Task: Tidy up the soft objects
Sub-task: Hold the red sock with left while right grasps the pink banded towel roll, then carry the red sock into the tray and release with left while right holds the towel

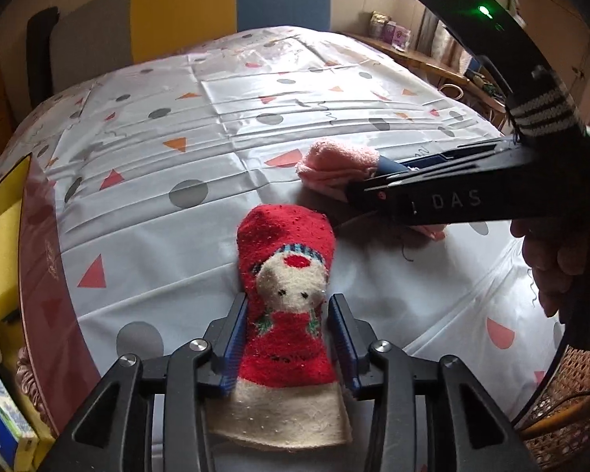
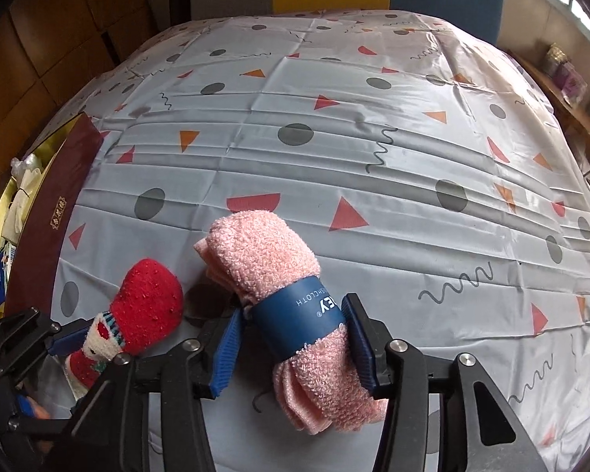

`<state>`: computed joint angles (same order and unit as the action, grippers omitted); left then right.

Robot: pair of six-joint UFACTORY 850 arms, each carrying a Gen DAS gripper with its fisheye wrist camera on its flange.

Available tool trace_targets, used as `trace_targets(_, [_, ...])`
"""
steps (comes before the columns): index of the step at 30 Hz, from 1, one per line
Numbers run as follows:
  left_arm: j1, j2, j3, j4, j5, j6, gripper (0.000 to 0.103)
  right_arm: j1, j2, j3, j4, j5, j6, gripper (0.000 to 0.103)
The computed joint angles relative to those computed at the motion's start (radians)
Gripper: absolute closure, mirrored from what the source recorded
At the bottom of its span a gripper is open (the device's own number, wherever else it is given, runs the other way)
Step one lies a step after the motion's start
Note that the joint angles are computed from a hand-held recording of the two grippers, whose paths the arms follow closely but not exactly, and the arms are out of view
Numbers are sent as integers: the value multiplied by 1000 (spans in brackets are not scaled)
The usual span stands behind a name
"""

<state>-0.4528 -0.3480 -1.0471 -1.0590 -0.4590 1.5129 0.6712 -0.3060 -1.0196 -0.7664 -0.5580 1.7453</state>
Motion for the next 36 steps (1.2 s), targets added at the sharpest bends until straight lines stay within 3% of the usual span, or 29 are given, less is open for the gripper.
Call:
trace_targets(7, [-12,-5,-33,91,15,-137,63,-9,5,10,-41,20,34,36])
trace_targets(13, [-37,-28,-56,184,56,-211,63,-15,-18,-3,-13,49,-29,36])
trace_targets(14, [-35,-34,-62,178,50,-208,65,-16,-20,-4,-16,55,-31,36])
trace_targets(15, [-34,-34,-61,166,54,-197,75,-14,-23,-5,-24,52,-28,39])
trace_targets(16, [-34,-31,-58,164,63,-194,80,-11,-29,-11,-25,35,-31,58])
trace_targets(18, [-27,-18,-45,114,58,-141,85,-8,-33,-15,-31,22,-33,59])
trace_targets(25, [-2,45,19,-8,65,-25,86,-10,-30,-3,-38,43,-15,54])
trace_targets(36, [46,150,79,-195,43,133,87,15,-48,-16,-95,-8,-9,53])
